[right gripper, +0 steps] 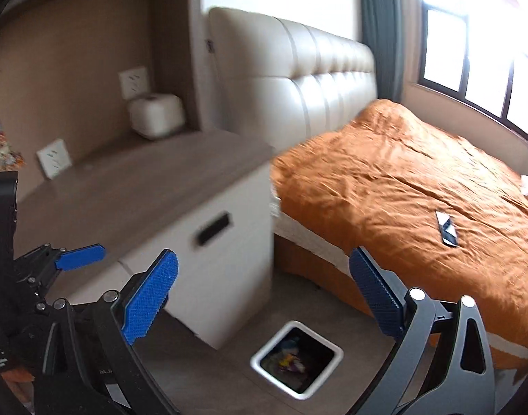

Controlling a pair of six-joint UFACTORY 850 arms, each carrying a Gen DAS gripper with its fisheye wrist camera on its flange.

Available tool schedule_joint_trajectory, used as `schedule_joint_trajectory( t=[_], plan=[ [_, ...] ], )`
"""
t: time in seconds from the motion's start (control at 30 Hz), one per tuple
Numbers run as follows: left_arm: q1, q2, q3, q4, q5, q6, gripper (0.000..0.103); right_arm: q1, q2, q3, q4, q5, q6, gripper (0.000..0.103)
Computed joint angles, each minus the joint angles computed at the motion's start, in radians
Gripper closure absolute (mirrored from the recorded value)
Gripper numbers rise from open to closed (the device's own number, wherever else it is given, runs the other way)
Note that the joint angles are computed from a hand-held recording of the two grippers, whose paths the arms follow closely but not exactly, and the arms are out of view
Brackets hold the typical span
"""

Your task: Collect trash

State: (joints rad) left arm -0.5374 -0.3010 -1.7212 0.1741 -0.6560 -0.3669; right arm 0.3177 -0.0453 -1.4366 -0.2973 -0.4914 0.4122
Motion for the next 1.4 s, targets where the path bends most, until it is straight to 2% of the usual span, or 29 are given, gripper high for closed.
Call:
schedule_joint_trajectory(
  t=[0.17,0.37,0.5,0.6,0.87,1.07,1.4],
  plan=[
    [0.058,0.128,0.039,0.110,-0.061,-0.074,0.005,0.104,-0.073,-0.164,0.108,-0.038,-0.121,0.004],
    [0.144,0.222,0.060,0.200,-0.125,-0.177,0.005,0.206,-0.182,-0.370,0.194,-0.049,-0.214,0.004],
    [0.205,0.278,0.080,0.231,-0.145,-0.186,0.005,0.265,-0.263,-0.500,0.239,-0.094,-0.277,0.004],
    [0.252,0.311,0.080,0.236,-0.175,-0.172,0.005,0.300,-0.295,-0.556,0.242,-0.080,-0.263,0.004],
    [0.339,0.368,0.084,0.260,-0.199,-0.159,0.005,0.359,-0.432,-0.775,0.202,-0.144,-0.209,0.004],
    [0.381,0.370,0.078,0.229,-0.206,-0.134,0.005,0.377,-0.467,-0.833,0.191,-0.168,-0.210,0.004],
    [0.400,0.371,0.082,0.262,-0.188,-0.163,0.005,0.388,-0.481,-0.862,0.158,-0.177,-0.196,0.004]
  ],
)
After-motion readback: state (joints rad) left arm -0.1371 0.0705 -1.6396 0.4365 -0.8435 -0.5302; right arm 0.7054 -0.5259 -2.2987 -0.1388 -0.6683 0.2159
